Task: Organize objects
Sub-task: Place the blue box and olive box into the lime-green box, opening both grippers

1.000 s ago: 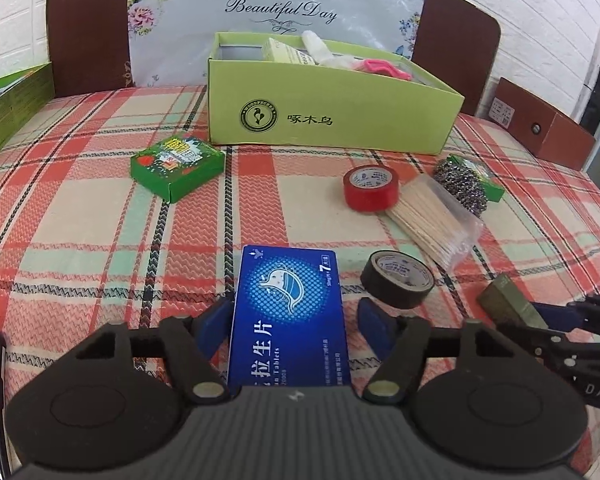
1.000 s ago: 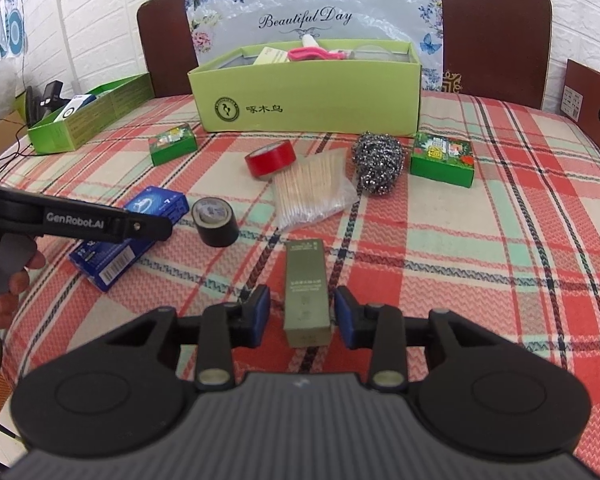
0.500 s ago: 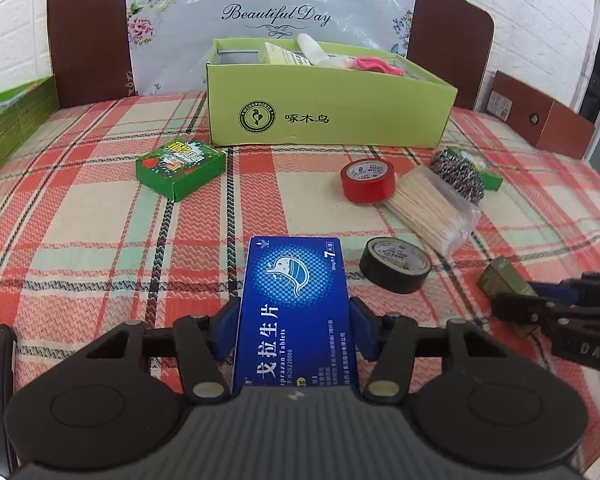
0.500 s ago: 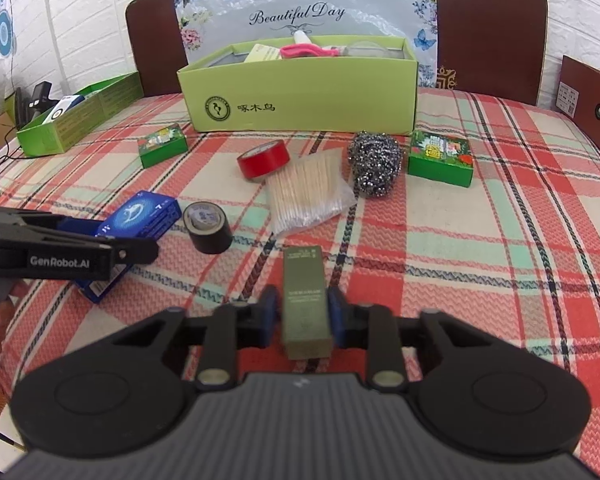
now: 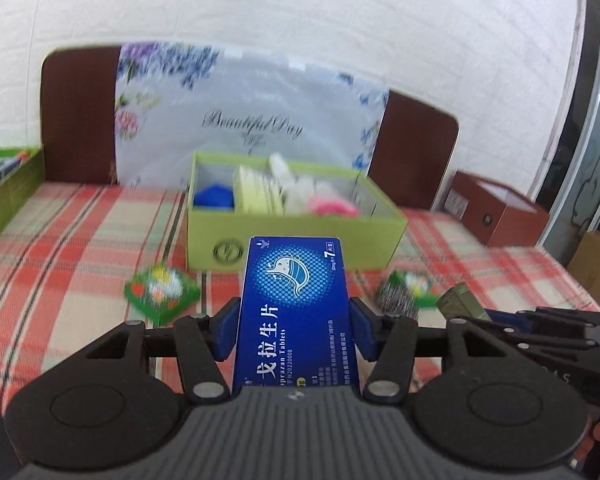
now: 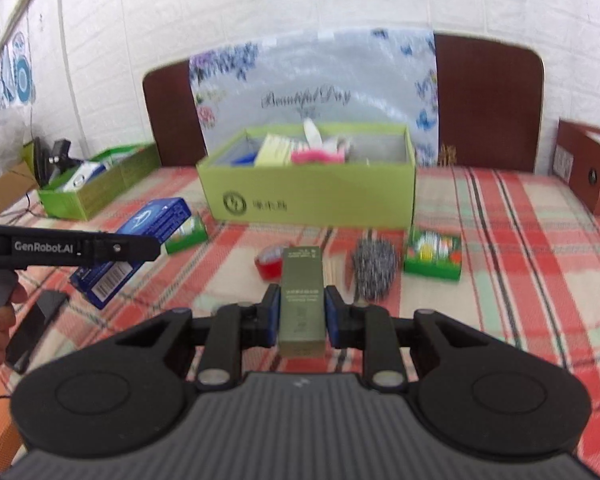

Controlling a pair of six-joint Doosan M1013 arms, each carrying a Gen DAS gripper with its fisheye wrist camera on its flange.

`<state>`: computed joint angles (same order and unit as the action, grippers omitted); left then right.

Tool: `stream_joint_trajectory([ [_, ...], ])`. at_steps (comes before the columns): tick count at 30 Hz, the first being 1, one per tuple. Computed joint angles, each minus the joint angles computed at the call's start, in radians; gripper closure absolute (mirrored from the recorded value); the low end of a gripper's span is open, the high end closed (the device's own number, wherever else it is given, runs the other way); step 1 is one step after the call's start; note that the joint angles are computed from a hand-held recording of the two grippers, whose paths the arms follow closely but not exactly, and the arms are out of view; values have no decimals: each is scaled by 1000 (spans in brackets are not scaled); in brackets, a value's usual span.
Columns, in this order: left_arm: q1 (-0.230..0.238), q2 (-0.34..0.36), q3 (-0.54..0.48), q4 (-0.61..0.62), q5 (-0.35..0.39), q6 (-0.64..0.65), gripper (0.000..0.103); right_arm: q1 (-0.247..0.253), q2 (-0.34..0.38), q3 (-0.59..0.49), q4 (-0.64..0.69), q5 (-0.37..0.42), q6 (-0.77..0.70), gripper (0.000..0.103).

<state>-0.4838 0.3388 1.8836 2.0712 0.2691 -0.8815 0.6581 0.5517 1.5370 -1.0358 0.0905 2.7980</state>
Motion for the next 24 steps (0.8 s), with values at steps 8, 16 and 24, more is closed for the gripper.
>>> stream_joint_trajectory([
  [8, 35, 32, -127, -70, 12, 135, 45, -33, 43, -126, 416, -51, -424, 81],
  [16, 80, 126, -288, -328, -8, 395, 45, -56, 147, -322, 746, -6, -733, 81],
  [24, 110, 212, -391, -540, -14, 607, 45, -62, 267, -508, 848, 96, -881, 81],
])
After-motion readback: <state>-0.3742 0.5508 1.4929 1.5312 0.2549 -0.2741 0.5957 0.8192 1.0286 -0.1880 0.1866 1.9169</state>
